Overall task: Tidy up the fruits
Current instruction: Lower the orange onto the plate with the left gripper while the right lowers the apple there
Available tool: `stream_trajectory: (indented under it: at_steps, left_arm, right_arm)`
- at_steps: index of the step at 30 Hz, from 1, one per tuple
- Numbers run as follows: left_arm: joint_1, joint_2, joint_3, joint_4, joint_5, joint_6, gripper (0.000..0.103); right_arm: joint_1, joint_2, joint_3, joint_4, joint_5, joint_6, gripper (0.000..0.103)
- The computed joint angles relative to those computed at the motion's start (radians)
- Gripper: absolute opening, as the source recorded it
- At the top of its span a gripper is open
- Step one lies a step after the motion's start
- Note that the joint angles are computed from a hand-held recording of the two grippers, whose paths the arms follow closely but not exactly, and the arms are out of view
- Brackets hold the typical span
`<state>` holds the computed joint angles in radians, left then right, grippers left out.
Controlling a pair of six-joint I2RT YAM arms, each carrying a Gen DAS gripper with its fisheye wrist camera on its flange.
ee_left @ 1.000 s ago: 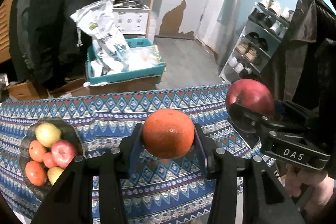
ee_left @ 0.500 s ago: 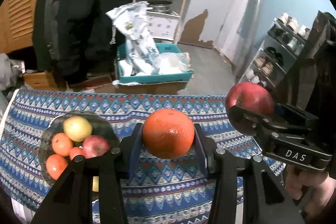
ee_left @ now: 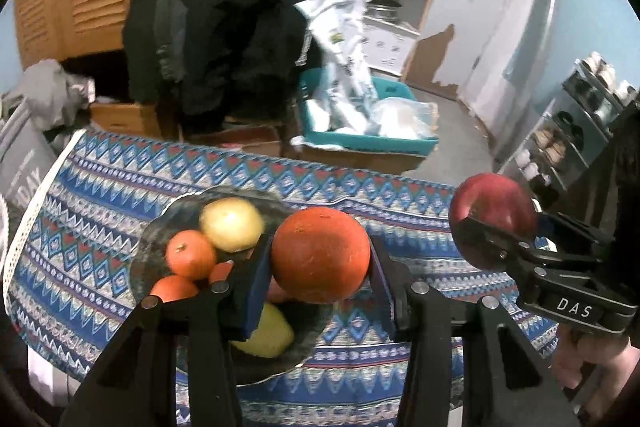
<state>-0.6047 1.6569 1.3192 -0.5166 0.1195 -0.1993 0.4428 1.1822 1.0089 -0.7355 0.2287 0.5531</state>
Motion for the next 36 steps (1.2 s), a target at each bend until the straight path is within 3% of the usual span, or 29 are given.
stream_trajectory:
  at_steps: [15,31,36]
  left_arm:
    - [0.145,0.115,-0.038,-0.003,0.034,0.043,0.047]
    - [0.190,0.188,-0.034,-0.068,0.031,0.070,0.047]
    - [0.215,0.156,-0.064,-0.040,0.048,0.053,0.067]
  right_arm:
    - [0.042,0.282,0.078,0.137,-0.107,0.034,0.071]
    - [0.062,0.476,0.197,0.181,-0.181,0.044,0.071]
    - [0.068,0.536,0.244,0.197,-0.216,0.045,0.071]
